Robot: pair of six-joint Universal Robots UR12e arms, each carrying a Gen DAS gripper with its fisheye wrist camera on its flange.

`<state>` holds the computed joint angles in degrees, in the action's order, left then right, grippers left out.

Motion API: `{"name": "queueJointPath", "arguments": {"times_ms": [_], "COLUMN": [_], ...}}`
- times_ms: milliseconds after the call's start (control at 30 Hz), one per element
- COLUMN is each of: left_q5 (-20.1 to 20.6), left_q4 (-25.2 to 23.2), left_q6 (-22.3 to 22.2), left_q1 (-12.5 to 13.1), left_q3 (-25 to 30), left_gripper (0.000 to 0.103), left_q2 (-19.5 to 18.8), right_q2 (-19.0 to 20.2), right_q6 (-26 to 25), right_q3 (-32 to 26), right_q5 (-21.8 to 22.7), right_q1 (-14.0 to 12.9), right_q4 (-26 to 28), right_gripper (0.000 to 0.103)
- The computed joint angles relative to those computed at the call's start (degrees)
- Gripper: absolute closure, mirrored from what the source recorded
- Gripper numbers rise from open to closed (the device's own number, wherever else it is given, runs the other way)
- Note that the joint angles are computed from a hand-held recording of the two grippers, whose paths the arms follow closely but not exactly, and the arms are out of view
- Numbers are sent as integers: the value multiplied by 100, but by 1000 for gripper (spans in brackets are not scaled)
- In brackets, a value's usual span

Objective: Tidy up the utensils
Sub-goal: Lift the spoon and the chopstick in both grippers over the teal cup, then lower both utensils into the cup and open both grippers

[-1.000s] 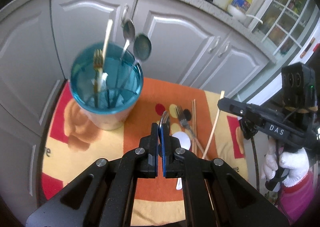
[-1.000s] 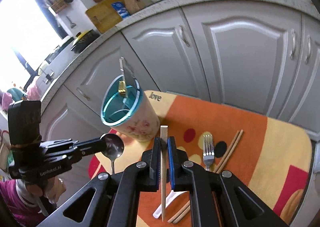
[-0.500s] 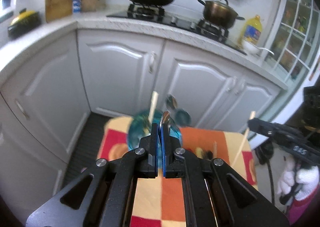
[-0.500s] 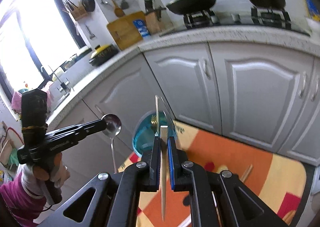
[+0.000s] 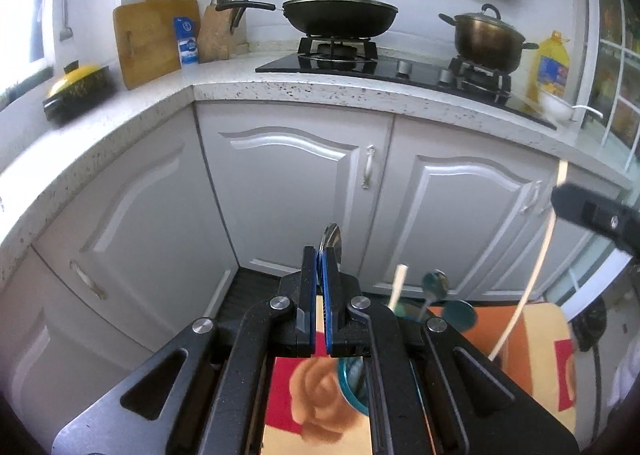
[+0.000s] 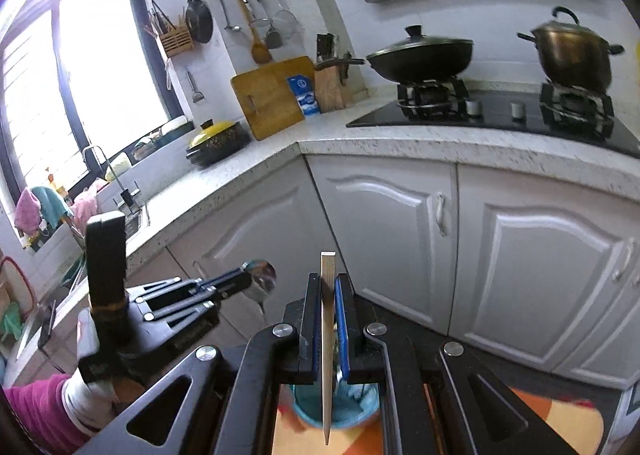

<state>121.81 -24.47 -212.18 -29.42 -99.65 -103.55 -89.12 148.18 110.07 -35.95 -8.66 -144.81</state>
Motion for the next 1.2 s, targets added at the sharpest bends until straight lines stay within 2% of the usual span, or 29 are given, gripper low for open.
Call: {"name": "queueJointPath", "arguments": {"times_ms": [233,367,767,900,1033,1067,1133,1200], "left_q5": [301,399,289,163,-41,-83,-177,-218], "left_q4": [48,84,77,65,-11,-20,-39,-69], "left_q6": [107,154,120,26,-125,-160,-202,-285], "left_q1": [22,5,-68,-72,-61,-64,-61,-69], "left_q3": [112,124,36,-1,-45,-59,-71,-85], "left_gripper": [102,102,102,102,102,102,102,102], "left_q2": [-245,-364,-492,-457,-394,-379,-362,-345], "right_q2": [318,483,586,608,586,578,551,514], "right_q6": [385,447,-117,-392,-344,-302,-224,-220], "right_q3": [-64,-66,53,-17,-34,-33,-6,14], "right_q5": [-498,-764,-1159,-1331,-1270,-1207,-1141,-1044], "right_q1": [383,521,574,610,532,489,434,372], "right_q4": [-1120,-1351,-665,-57,209,255,233,300], "right_gripper": [97,97,97,97,96,93,70,69]}}
